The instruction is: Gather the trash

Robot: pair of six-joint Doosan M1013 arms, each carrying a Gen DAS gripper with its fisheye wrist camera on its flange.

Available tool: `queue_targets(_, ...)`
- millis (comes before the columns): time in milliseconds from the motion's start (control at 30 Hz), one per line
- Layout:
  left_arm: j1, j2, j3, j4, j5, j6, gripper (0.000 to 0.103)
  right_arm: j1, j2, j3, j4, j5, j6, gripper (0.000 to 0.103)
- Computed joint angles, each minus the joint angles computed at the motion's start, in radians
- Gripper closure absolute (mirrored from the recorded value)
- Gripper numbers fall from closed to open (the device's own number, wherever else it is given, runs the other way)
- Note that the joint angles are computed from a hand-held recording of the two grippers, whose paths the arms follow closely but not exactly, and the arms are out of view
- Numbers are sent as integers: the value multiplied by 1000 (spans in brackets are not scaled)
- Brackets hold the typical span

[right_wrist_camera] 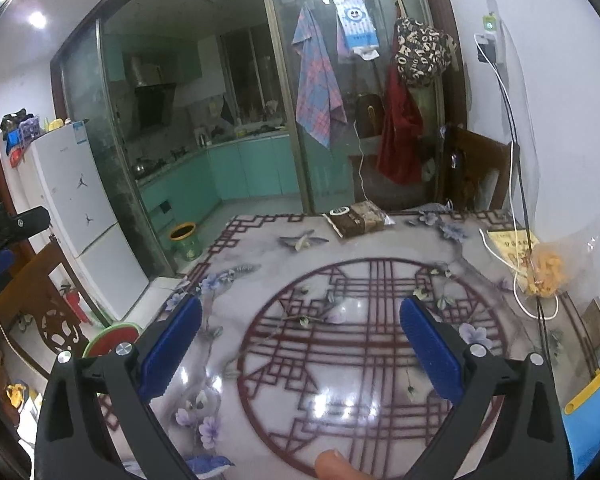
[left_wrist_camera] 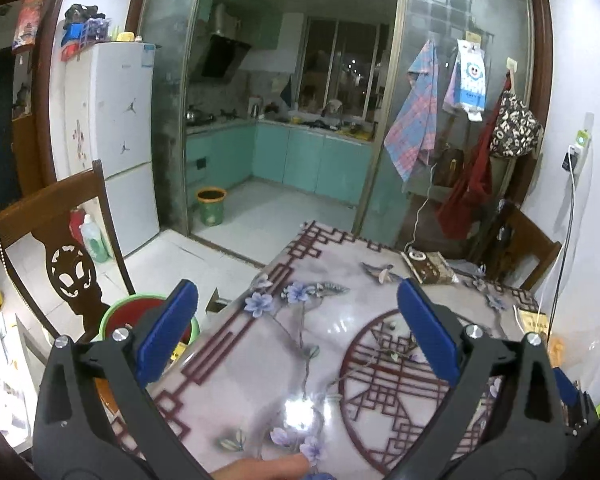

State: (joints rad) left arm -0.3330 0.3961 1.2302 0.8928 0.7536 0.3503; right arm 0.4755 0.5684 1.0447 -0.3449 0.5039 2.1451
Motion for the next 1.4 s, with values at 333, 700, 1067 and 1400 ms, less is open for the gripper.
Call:
queue_targets(333,-4,7,-12,-39,35,51,5,14,-6,20,-161,-4,87,7)
queue_targets(700,-1,8,-15,-45,43,47,5,15,-2,21,-182,2,99,7)
queue_targets(1067,1,10,-18,-52,44,51,5,14,1,16,-163,10,79,7)
queue_targets(1400,6,15,-22,-65,47,59,5,14,5,6,-149,20,66,7)
